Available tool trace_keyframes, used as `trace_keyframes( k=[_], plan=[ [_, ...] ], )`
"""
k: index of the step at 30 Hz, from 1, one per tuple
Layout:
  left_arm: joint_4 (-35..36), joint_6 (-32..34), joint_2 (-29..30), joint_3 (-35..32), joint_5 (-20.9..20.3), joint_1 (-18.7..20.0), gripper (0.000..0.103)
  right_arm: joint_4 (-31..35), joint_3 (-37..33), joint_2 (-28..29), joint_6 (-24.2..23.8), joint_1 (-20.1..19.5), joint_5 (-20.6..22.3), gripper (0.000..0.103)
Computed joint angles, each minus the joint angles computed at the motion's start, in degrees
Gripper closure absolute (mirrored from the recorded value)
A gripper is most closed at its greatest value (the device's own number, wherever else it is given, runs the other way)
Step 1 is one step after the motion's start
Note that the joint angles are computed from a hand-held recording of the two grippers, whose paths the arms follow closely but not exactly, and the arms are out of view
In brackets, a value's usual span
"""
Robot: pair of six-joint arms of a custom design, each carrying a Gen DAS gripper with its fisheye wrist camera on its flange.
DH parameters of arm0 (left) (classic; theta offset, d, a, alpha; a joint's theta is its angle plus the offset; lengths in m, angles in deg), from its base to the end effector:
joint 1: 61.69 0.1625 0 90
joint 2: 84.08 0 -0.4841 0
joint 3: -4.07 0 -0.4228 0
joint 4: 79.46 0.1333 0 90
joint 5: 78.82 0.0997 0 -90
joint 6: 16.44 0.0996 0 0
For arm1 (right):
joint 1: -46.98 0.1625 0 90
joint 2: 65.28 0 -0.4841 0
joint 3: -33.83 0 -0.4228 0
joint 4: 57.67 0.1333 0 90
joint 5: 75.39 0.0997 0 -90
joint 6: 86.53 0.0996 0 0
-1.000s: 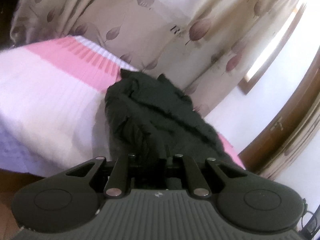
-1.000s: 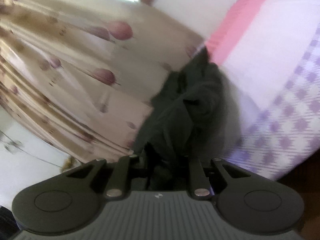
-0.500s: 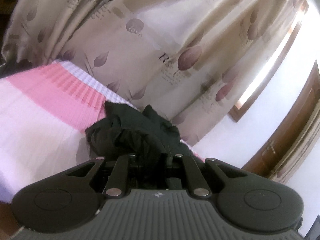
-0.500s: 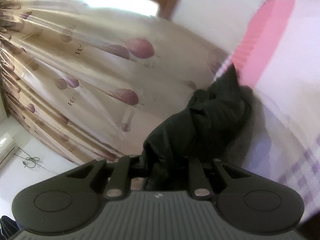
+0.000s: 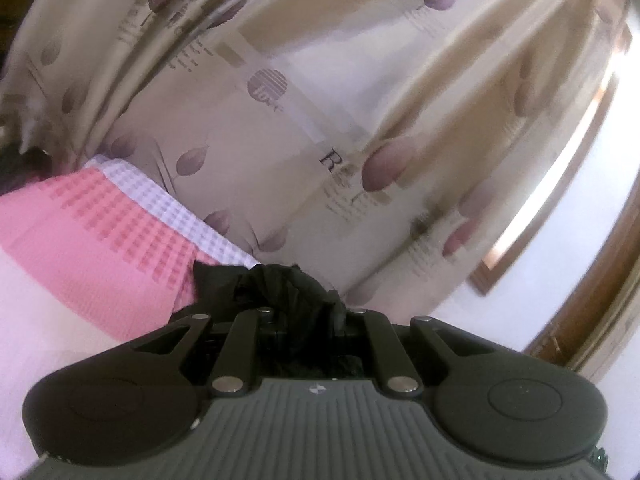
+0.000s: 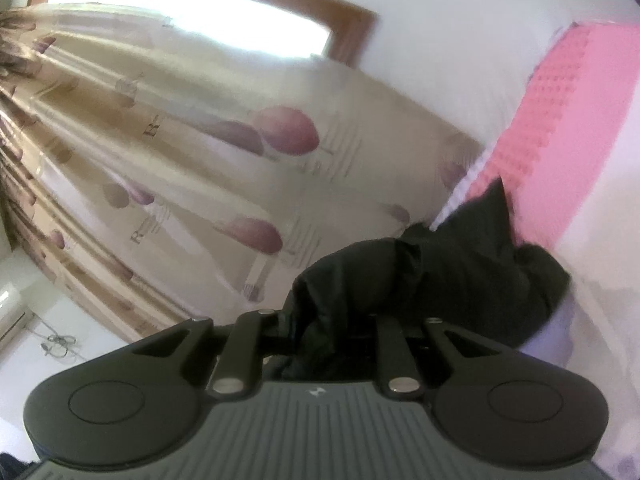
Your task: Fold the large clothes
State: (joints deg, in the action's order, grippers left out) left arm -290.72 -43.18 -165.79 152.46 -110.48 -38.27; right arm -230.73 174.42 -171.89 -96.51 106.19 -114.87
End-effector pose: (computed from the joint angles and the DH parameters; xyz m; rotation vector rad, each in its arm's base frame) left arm -0.2231 -0.3343 0.3042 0.1699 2.5214 -1.8457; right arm 0.0140 -0.3871 0.4240 -0.0707 2.3105 -1.3385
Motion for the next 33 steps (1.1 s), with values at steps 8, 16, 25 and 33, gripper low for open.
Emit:
trace_keyframes(
  k=[8,16,25,33],
  plan=[
    [-4.5,10.0,7.3,-8.8,-3.6,8.2,0.09,-10.5,-7.0,10.4,6.1,8.7,-9.7,0.086],
    [-5.0,15.8,14.0,-17.4,-5.9,15.0,0.088,-16.0,-13.6,19.1,9.1,13.7,-17.7,0.086],
    [-4.0,20.1,20.8,-25.4,-6.1,21.1,0.086,-17.5,-20.7,27.1,10.4,16.1,-25.2,0.086],
    [-3.0,21.3,25.4,-29.5,-6.7,25.5,0.08,-17.3,-25.7,33.4,10.9,16.3,-30.8,0.086]
  ],
)
